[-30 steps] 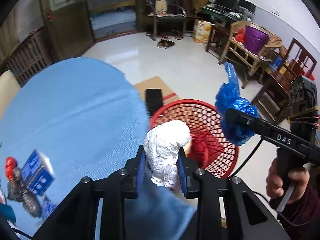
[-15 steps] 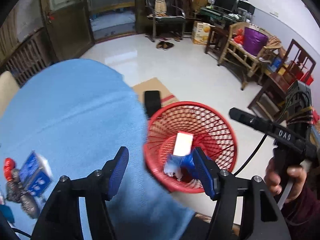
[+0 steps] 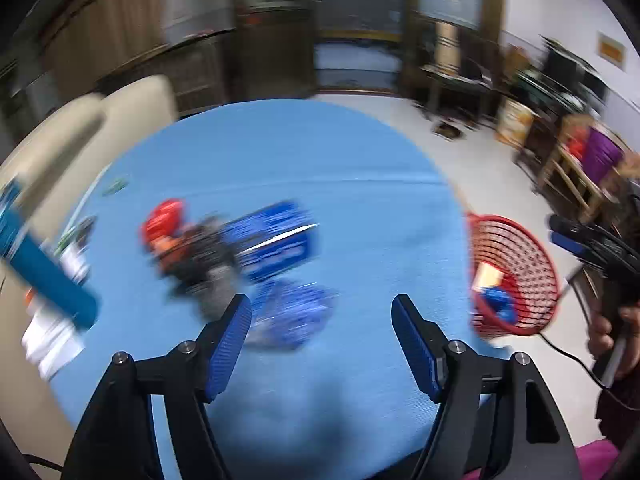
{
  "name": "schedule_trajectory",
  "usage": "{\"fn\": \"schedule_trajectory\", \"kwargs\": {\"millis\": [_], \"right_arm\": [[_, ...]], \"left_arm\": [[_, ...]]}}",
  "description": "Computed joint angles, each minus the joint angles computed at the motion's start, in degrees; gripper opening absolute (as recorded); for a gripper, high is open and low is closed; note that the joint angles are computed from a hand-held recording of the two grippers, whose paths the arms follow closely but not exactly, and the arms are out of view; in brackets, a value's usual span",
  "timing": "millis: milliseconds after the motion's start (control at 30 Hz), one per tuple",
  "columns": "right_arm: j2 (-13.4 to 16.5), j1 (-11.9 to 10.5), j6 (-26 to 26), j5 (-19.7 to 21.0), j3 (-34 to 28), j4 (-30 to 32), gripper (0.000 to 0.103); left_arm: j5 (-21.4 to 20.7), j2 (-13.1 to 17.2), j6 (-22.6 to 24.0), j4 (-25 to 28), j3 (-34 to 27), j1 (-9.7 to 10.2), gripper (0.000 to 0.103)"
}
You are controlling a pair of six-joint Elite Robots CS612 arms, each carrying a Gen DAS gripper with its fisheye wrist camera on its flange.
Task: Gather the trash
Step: 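Move both tools back over the table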
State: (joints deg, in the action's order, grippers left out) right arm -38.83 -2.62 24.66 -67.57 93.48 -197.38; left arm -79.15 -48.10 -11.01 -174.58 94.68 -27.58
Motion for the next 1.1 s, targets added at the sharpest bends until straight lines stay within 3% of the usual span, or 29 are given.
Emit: {"fn": "schedule_trajectory", "kwargs": {"millis": [233,500,567,700,767,967,1100], "right_arm": [[0.56,4.19,-7.25,1.09,-4.66,6.64,0.077],[1.62,7.61,-12.81,1.62,-8.78,13.62,0.077],[1.74,8.26,-13.48,1.30,-9.37,14.99,0.077],[1.64,8.93,-14.49,0.16,-9.89,16.45,0.077],[1.73,9.01,-14.38,-0.30,-10.18,17.07,0.077],[2.48,9.10,-13.57,0.29,-11.47,20.04,0.077],[2.63,9.40,-14.60,-0.29,-11.74,20.54,0.077]], "left_arm": [[6.59,1.02,-9.19,-0.24,1.79,4.50,0.075],[6.40,7.80,-13.83,2.19,-4.36,8.00,0.075],[6.08,9.39,-15.39,4.35,-6.80,8.52,0.075],[6.34,10.74,-14.78,3.87,-8.67,8.75,0.075],[6.24,11.36,-14.52,3.81,-9.55,8.76,0.079],[6.40,12.61,-15.14,6.23,-12.25,9.23,0.103],[6.38,12.82,-15.63,6.39,-12.55,9.37,0.103]]}}
